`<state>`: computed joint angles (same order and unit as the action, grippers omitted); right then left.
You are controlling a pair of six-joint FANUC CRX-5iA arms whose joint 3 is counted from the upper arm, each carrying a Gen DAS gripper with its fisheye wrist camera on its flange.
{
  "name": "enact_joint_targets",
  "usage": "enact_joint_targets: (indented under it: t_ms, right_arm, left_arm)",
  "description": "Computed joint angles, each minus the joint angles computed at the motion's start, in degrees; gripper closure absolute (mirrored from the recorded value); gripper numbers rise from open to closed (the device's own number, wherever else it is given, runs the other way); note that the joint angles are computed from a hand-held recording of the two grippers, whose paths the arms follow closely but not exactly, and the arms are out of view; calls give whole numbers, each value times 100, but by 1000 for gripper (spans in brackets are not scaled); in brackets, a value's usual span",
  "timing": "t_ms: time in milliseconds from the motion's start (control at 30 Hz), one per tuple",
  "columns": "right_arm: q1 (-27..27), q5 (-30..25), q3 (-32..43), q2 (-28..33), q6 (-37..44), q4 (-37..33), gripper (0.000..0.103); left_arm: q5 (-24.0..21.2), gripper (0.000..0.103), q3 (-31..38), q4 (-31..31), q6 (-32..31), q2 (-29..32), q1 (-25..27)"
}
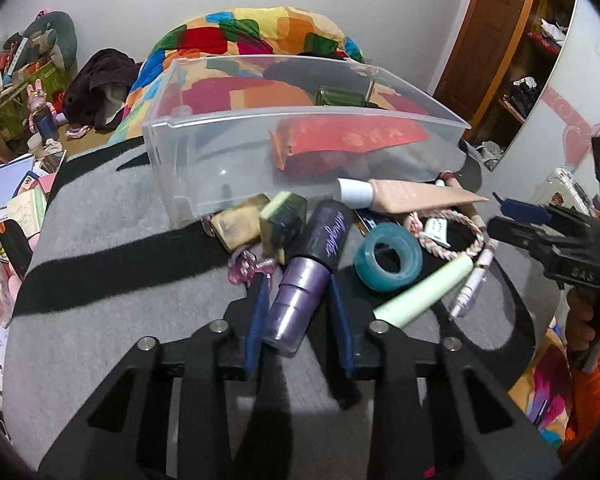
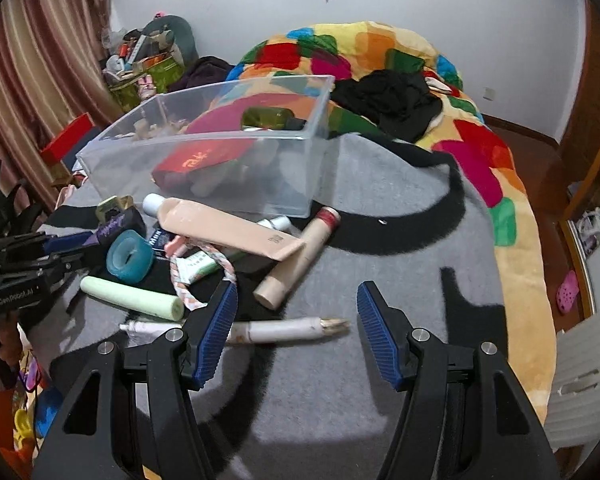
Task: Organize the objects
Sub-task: 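Grasp the white pen with the right tool while the left tool grasps the purple spray bottle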
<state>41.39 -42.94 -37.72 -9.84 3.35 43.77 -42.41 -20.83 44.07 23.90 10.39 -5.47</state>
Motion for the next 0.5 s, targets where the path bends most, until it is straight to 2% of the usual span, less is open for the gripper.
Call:
enact_joint_targets:
  t_ms: [67,167,267,500]
  right_arm:
    - [-42,124,106,75,357,-170,44]
    - [-129,227,394,211,1276,-963,44]
    - [-86,220,437,127,1783,-1393,45]
    - [219,-115,370,-261,2378,-1976,45]
  left_arm:
    - [49,77,-123,8,-70,-108,11]
    - [64,79,-316,16,-185,-289,79]
    - [-3,81,-463,5,-266,-443,210]
    - [-312,81,-778,-39,-501,-818,571]
